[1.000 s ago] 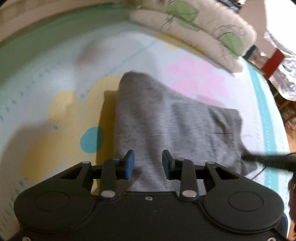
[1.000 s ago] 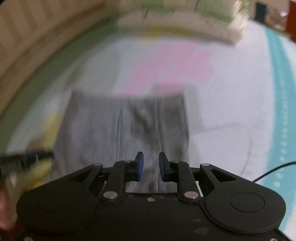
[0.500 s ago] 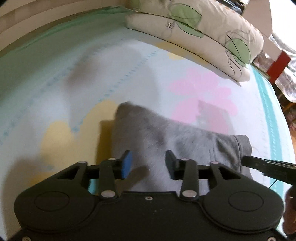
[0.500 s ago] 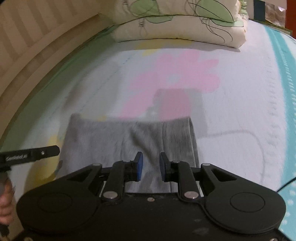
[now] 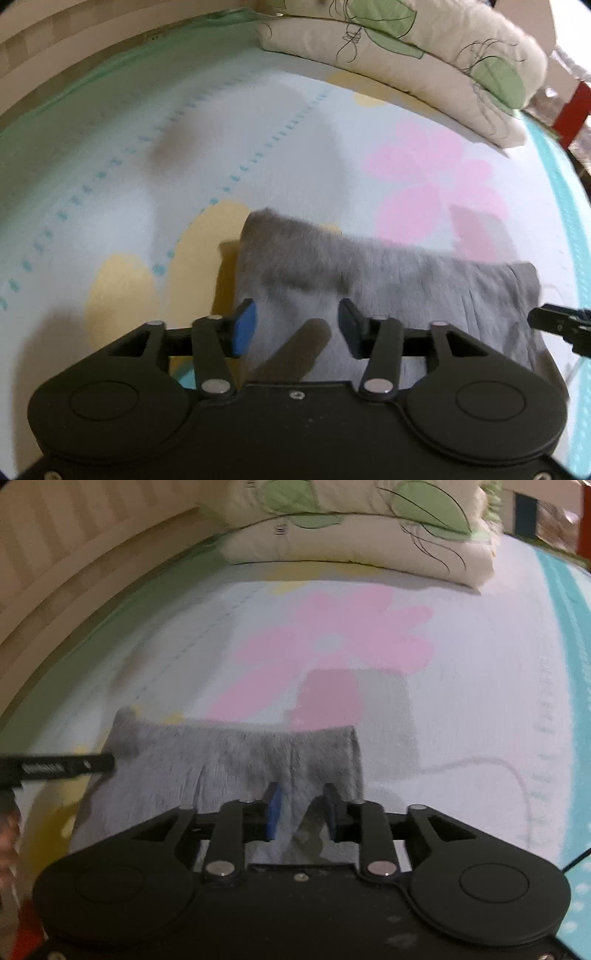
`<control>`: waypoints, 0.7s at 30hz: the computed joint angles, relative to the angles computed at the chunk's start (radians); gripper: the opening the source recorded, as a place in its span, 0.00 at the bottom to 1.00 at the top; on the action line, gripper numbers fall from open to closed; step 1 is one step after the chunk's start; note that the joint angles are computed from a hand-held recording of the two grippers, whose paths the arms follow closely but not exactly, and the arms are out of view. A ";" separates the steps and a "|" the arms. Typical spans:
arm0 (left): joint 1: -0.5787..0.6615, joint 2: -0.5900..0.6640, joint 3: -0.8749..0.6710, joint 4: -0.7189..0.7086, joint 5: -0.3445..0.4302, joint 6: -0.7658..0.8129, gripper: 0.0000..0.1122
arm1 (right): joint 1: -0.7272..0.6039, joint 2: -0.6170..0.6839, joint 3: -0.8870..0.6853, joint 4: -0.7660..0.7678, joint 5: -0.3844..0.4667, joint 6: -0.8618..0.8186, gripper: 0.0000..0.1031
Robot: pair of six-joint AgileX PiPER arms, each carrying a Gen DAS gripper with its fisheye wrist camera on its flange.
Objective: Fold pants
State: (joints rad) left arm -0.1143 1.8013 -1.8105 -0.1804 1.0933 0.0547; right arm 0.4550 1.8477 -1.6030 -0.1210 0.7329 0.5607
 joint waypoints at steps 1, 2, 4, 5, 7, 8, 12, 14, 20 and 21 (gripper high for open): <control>0.010 -0.003 0.006 -0.005 0.005 0.014 0.56 | -0.007 -0.025 0.030 0.014 0.003 -0.046 0.35; 0.023 -0.022 0.035 0.002 0.012 0.021 0.56 | -0.011 -0.041 0.049 0.018 0.016 -0.068 0.36; 0.039 -0.010 0.036 0.002 0.021 0.016 0.57 | -0.028 -0.059 0.078 0.061 0.045 -0.134 0.38; 0.055 -0.012 0.050 -0.022 0.025 0.034 0.57 | -0.037 -0.058 0.085 0.085 0.057 -0.161 0.39; 0.071 -0.020 0.075 -0.050 0.022 0.070 0.58 | -0.053 -0.057 0.113 0.126 0.070 -0.203 0.40; 0.075 -0.026 0.088 -0.058 0.017 0.097 0.59 | -0.057 -0.060 0.136 0.134 0.049 -0.206 0.42; 0.093 -0.041 0.126 -0.124 0.030 0.265 0.67 | -0.119 -0.060 0.197 0.271 -0.026 -0.265 0.48; 0.110 -0.047 0.146 -0.163 0.052 0.343 0.69 | -0.173 -0.057 0.230 0.406 -0.058 -0.345 0.51; 0.136 -0.020 0.195 -0.234 0.046 0.347 0.81 | -0.247 -0.058 0.299 0.656 -0.137 -0.589 0.55; 0.139 -0.008 0.193 -0.246 0.040 0.328 0.85 | -0.249 -0.062 0.311 0.675 -0.154 -0.613 0.56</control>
State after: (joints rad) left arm 0.0243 1.7934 -1.6174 -0.4266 1.1338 0.3828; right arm 0.2065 1.7858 -1.2920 0.5540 0.5792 -0.0524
